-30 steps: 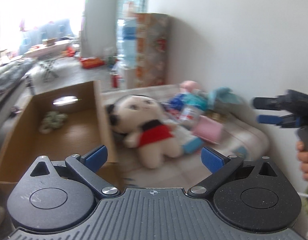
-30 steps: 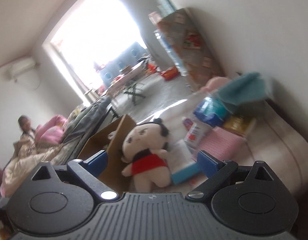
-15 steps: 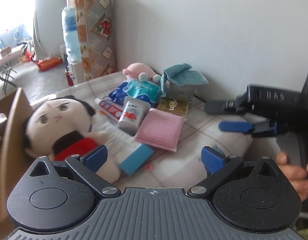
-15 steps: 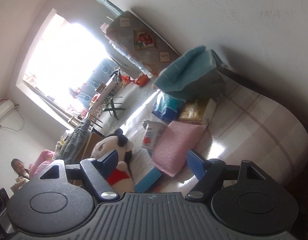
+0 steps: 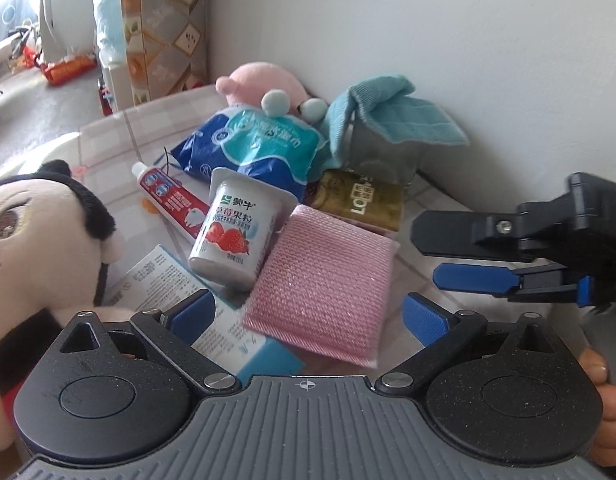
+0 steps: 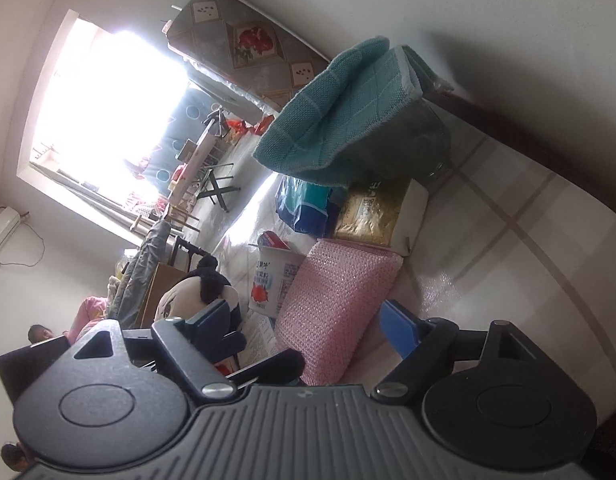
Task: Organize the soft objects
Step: 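Move both grippers back toward the items on the bed, then grasp the pink mesh sponge with the left gripper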
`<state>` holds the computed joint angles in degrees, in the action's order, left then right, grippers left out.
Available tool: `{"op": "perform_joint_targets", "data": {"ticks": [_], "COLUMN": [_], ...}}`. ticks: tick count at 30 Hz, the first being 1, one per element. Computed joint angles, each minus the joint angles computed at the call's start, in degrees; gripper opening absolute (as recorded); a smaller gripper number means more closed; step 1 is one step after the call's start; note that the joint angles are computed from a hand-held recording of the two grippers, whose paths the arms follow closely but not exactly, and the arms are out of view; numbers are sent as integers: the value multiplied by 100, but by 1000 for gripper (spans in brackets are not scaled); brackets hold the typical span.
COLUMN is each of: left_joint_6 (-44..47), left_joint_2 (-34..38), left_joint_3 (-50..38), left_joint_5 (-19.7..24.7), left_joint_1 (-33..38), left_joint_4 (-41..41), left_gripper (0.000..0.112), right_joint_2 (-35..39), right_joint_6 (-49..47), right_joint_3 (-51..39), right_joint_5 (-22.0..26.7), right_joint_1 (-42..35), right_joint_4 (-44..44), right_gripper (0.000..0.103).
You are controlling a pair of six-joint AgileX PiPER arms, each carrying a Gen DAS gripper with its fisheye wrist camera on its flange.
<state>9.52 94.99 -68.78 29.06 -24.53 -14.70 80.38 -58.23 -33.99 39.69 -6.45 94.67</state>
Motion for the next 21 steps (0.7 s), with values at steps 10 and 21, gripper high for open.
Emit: {"op": "perform_joint_targets", "data": {"ticks": [10,21], "left_joint_6": [-197,883], "left_joint_2": [773,424], "left_joint_3": [-861,-586], "left_joint_5": [435,1040], "left_joint_1": [21,85], "left_joint_4": [87,-1498], "left_gripper": [101,101], "right_joint_2": [526,663], "right_joint_6": [-300,-337], "right_joint_3": [-195,-4], "right_joint_5": [442,1886], "right_joint_1": [-139,-836], "right_joint_4": [339,162], "right_gripper": [99,100]}}
